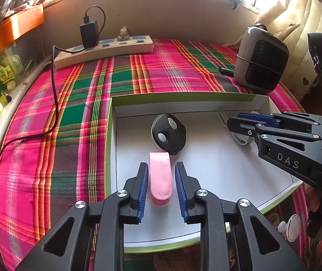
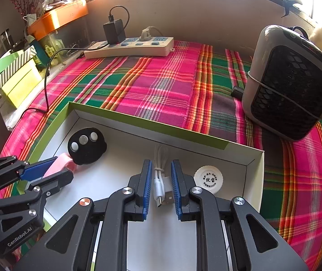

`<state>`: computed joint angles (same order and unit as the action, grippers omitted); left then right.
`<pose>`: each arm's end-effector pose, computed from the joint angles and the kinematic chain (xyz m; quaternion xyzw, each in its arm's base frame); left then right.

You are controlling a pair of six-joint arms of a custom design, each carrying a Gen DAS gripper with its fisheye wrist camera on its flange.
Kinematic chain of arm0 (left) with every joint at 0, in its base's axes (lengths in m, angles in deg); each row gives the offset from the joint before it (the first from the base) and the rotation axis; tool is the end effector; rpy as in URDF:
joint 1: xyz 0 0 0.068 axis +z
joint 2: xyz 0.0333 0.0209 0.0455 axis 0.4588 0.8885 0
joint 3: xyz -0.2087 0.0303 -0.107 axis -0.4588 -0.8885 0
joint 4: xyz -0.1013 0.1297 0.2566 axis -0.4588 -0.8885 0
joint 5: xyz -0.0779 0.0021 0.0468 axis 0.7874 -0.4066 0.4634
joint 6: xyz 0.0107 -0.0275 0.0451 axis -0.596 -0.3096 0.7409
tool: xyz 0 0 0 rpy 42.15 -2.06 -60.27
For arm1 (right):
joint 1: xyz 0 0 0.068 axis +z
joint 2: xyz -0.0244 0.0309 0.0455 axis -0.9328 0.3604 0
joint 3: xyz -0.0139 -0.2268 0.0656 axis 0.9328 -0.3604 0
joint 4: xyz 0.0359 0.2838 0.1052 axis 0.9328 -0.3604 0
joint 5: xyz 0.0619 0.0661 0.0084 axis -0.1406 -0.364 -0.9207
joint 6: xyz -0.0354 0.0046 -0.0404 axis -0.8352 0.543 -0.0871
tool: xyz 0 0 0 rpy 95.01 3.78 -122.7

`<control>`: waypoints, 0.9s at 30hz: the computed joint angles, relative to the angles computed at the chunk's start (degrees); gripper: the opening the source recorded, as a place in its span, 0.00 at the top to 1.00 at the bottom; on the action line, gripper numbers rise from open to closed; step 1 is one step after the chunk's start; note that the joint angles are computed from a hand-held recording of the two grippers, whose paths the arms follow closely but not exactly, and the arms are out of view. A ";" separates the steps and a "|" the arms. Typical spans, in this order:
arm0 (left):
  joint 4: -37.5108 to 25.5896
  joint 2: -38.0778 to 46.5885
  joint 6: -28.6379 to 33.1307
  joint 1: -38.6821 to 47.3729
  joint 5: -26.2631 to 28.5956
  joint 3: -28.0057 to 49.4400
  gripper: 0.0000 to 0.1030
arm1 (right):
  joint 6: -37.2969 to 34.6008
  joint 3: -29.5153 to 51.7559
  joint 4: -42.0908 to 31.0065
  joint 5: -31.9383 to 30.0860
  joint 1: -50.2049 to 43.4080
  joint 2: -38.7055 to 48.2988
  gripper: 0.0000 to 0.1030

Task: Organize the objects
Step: 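Release the pink clip with the left tool while the right tool releases the cable in the box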

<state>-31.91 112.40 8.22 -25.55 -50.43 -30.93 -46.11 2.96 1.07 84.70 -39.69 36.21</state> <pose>0.2063 -0.2552 0.1309 0.1282 0.9418 -0.0811 0.2998 0.2087 0.1111 0.1404 -0.0759 0.9492 0.0607 0.2994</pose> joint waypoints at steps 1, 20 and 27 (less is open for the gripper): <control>-0.06 -0.15 -0.01 -0.01 -0.02 -0.07 0.75 | 0.16 0.06 -0.11 0.09 0.03 -0.10 0.80; -1.96 -9.13 -2.31 -2.97 -3.19 -4.66 0.70 | 4.26 -3.25 -6.88 3.22 3.64 -12.30 0.65; -3.97 -13.67 -3.98 -4.87 -4.81 -6.73 0.69 | 7.17 -5.06 -11.70 5.88 6.95 -19.71 0.65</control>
<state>-35.88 98.73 4.24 -30.42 -55.24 -37.66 -38.94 -2.10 -10.63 90.57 -32.74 16.50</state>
